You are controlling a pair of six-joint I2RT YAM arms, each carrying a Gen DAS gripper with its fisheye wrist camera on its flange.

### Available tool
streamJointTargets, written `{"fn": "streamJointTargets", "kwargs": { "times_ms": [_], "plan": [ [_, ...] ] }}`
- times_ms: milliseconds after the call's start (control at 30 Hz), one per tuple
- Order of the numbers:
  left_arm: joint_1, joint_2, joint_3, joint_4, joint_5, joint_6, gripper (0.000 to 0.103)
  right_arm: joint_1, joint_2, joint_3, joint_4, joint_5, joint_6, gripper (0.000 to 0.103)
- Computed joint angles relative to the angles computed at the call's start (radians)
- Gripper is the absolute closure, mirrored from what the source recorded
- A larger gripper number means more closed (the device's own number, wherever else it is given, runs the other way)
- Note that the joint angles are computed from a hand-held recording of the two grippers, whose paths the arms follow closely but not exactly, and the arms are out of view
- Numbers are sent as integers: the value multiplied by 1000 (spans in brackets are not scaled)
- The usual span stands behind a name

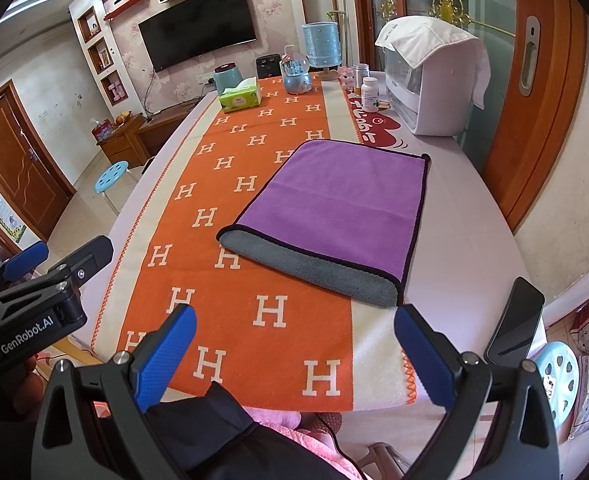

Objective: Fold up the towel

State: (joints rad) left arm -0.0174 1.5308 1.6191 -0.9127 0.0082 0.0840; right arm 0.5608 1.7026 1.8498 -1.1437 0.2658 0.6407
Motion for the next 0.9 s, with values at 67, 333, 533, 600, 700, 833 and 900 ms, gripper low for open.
{"fn": "streamJointTargets", "kwargs": {
  "times_ms": [67, 333, 533, 600, 700, 833, 900],
  "plan": [
    [2, -1, -2, 2, 2, 0, 1, 8, -5, -35, 29, 4, 6, 3],
    [4, -2, 1, 1, 6, 0, 1, 6, -16, -28, 13, 6, 3, 3],
    [11, -4, 4, -3, 12, 4, 1, 17, -32, -62, 32, 11, 15, 3],
    [13, -4, 5, -6, 14, 7, 1, 17, -30, -44, 19, 9, 15, 3],
    [16, -2, 21, -22, 16, 12, 1, 19, -33, -40, 14, 9, 17, 3],
    [14, -15, 27, -41, 18, 10, 1, 44, -51, -17, -31, 24, 40, 3],
    [4, -44, -7, -34, 13, 5, 1, 43, -64, -26, -31, 24, 45, 3]
  ]
}}
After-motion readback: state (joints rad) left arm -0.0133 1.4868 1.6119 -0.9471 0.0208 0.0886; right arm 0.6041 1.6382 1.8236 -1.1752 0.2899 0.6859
